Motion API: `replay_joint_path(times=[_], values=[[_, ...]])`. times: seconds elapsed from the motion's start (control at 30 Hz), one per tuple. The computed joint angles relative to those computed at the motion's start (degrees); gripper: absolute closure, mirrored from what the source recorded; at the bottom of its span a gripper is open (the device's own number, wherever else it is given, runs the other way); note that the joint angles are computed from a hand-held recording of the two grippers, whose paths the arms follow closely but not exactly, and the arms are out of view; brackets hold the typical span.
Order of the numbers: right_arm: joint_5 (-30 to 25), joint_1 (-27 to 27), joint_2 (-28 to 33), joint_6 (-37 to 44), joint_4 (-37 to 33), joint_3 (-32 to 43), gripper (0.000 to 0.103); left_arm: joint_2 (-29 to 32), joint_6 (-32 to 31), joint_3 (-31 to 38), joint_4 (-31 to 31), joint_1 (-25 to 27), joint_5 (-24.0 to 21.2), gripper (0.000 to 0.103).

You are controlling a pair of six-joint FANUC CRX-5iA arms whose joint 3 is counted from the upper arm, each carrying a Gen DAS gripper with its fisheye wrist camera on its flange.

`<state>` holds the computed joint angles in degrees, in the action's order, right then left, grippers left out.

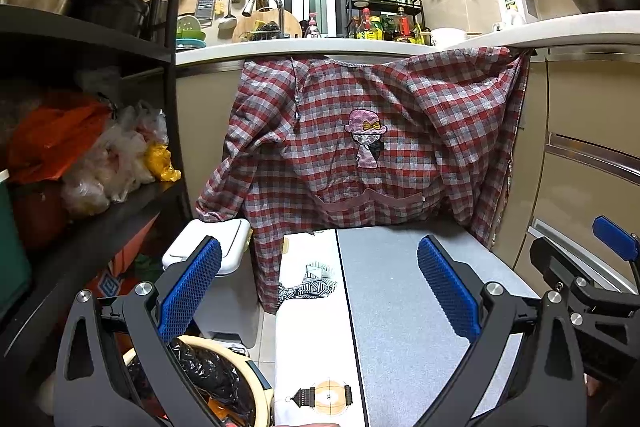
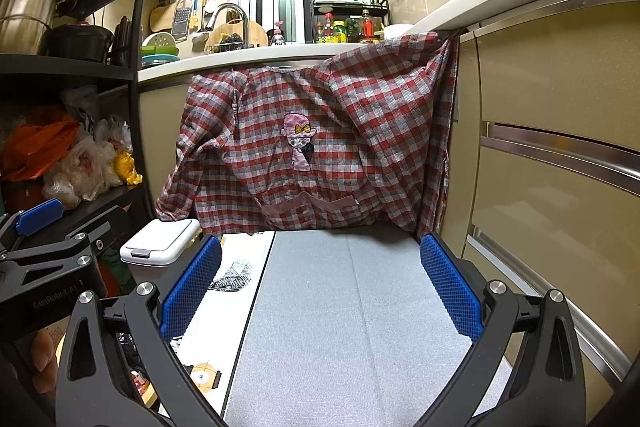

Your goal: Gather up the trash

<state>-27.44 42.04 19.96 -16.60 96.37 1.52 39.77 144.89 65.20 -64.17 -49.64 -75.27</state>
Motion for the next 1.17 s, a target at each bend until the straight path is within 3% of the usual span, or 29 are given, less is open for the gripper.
replay_joint_path(times=[1.17], values=[[0.0,0.2,0.0,0.6,-0.6,-0.1,0.005,1.3,0.4,2.5,-0.4,-0.1,-1.7,0.008]])
